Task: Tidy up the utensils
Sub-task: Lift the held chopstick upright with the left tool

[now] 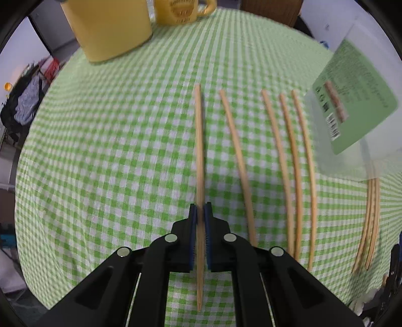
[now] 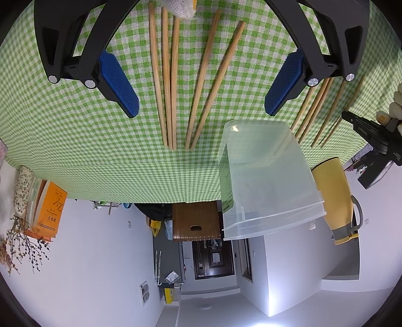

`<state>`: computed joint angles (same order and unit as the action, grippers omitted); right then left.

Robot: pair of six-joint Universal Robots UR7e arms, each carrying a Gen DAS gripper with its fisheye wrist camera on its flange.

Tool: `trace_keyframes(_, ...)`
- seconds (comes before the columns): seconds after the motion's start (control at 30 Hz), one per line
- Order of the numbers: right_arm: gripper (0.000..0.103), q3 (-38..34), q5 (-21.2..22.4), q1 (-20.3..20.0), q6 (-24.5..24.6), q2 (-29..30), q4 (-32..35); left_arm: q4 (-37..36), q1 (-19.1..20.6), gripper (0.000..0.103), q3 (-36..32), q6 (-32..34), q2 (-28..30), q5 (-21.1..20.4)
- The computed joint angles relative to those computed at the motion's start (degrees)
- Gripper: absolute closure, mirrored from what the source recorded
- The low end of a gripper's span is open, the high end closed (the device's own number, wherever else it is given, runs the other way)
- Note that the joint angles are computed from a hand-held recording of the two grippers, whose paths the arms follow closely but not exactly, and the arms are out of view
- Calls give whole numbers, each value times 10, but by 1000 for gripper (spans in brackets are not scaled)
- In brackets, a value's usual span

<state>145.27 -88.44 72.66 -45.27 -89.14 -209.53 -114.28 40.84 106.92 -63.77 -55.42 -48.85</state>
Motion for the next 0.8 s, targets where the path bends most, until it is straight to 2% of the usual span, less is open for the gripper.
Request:
trace_keyframes(0.13,6,1,-2,1,2,5,-14,-69,-42,99,52,17,-18,75)
trace_keyframes(0.17,6,1,-2,1,3,6,-17,-103,-56,99,74,21,-23,104)
trace_keyframes(0.2,6,3,-1,1,3,7,-26,-127,-63,99,88,23,-26,116)
trace_keyframes(0.37,6,4,-15,9,6,15,-61,-322,-114,99,170,75,-19,186)
trace_keyframes(0.53,6,6,-32,20,9,16,-90,-522,-136,99,194,176,21,238)
trace_keyframes(0.8,6,11,-73,68,28,20,-137,-677,-166,99,196,250,73,298)
